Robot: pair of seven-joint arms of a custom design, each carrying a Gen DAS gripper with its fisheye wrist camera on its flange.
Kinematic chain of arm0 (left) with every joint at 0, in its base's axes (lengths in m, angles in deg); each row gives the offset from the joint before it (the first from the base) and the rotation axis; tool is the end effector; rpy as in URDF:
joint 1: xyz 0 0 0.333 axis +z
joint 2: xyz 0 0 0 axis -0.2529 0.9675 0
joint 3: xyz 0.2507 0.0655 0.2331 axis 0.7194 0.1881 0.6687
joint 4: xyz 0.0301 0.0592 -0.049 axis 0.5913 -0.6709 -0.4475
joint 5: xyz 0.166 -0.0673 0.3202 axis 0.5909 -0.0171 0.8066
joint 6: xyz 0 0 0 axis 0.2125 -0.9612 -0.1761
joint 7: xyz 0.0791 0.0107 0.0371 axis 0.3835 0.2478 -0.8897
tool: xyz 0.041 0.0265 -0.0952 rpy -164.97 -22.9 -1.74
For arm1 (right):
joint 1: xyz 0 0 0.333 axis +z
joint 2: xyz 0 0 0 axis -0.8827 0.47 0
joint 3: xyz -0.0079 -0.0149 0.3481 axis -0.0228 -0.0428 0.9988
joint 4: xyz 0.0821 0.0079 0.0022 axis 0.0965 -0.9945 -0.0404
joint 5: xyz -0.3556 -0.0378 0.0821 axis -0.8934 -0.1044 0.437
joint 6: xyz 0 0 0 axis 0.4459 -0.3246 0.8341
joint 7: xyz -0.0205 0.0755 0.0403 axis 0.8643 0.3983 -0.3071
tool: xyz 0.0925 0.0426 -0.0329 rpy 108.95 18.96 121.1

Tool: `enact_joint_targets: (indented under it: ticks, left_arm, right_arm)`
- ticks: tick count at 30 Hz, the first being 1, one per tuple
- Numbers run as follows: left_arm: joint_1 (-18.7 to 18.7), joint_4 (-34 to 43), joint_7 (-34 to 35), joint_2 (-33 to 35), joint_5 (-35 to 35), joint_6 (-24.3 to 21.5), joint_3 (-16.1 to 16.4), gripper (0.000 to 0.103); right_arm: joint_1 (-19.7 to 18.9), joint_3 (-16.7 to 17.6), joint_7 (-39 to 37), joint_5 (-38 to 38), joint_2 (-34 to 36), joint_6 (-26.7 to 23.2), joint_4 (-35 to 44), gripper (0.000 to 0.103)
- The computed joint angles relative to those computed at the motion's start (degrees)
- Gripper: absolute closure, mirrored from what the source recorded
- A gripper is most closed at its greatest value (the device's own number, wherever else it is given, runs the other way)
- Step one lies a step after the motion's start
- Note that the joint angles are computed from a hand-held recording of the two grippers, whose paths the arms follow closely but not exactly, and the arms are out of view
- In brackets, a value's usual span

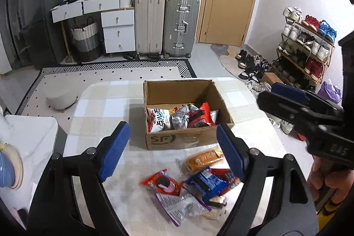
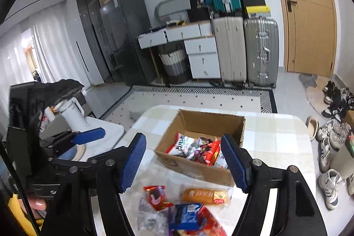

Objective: Organize snacks
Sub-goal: 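Withdraw both tools from the box toward the remaining snacks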

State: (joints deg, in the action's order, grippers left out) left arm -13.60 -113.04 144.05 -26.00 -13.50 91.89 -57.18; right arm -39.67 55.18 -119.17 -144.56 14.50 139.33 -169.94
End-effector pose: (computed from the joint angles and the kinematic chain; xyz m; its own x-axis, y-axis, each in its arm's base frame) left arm 0.6643 -0.1708 0.4858 -0.7182 -0.6878 0.1050 -0.5119 0.4201 -0.7493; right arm 0.5689 0.2623 0.5009 -0.2127 -0.9539 -0.2118 -0.5010 0.2925 -0.8145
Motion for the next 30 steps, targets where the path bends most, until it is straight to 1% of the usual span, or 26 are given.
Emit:
enact_joint_targets:
  ticks: [2,3,4,6,7,10,12,13,16,19,20,21,22,24,26,28,30]
  left_arm:
    - [2.1,-3.5,3.4,-3.2,-3.6,-0.6,-1.0,0.024]
    - [3.1,-5.7,6.1,-5.3,-6.6,-0.9,-1.2,0.024]
    - [3.6,-7.3,8.3,-7.0,-9.1,-1.2,-1.0,0.023]
    - [4.1,-10.5,11.9,-10.2,-13.2,-2.2,-0.1,0.022]
    - [4.6,-12.5,14.4,-12.3,-15.9,-3.0,0.4,0.022]
    - [5.2,-17.5,20.5,-17.4,-22.1,-5.5,3.0,0.020]
    - [5.2,-20.5,23.6,-20.4,-25.6,-7.5,5.2,0.018]
    - [5.3,-22.3,25.6,-22.0,-27.5,-9.3,6.6,0.018]
    - [4.9,-27.2,30.5,-25.8,-31.5,-12.0,10.4,0.017]
    - [4.1,-31.1,34.2,-28.3,-33.1,-14.1,14.1,0.015]
    - [3.9,-32.6,35.2,-29.3,-33.7,-14.3,15.3,0.011]
    - [3.5,-33.2,35.9,-29.4,-34.2,-14.7,16.4,0.002]
    - [3.4,-34.4,37.2,-29.9,-35.2,-15.5,17.6,0.000]
    - [3.5,-36.1,40.4,-30.1,-37.8,-16.1,19.1,0.001]
    - [3.8,-37.6,42.6,-30.0,-38.5,-15.5,19.5,0.000]
    - [3.8,-37.7,43.3,-28.5,-38.9,-14.3,19.3,0.000]
    - [4.3,-38.0,43.2,-26.7,-38.3,-14.8,19.4,0.001]
  right_arm:
    - [1.6,0.8,2.9,-3.0,-2.5,-2.5,-1.8,0.023]
    - [2.3,1.5,4.5,-4.7,-3.8,-4.0,-2.7,0.022]
    - [2.7,2.3,6.1,-6.3,-4.9,-5.2,-3.4,0.021]
    - [3.6,4.4,9.5,-9.3,-7.3,-8.1,-5.4,0.015]
    - [4.0,5.6,11.2,-10.7,-8.4,-10.0,-6.4,0.014]
    - [5.5,9.0,14.8,-13.4,-11.0,-15.2,-9.0,0.012]
    - [6.2,10.7,17.6,-14.9,-12.1,-18.0,-10.6,0.006]
    - [6.9,11.7,20.1,-16.2,-12.9,-19.9,-11.9,0.005]
    - [8.5,14.0,24.3,-17.1,-14.2,-24.2,-15.0,0.004]
    - [9.8,15.3,28.3,-18.0,-14.6,-26.2,-17.1,0.004]
    - [10.4,15.7,29.9,-18.5,-14.6,-26.9,-17.7,0.003]
    - [10.9,16.1,31.3,-18.9,-14.7,-27.6,-18.6,0.003]
    - [11.3,16.3,32.5,-19.0,-14.8,-28.3,-19.3,0.002]
    - [12.0,16.6,34.5,-19.6,-14.4,-29.2,-20.0,0.002]
    - [12.8,16.9,35.6,-19.5,-13.6,-30.1,-20.6,0.002]
    - [13.2,16.6,36.2,-19.7,-12.7,-30.2,-20.7,0.002]
    - [13.8,16.5,37.8,-19.9,-11.7,-31.0,-21.2,0.002]
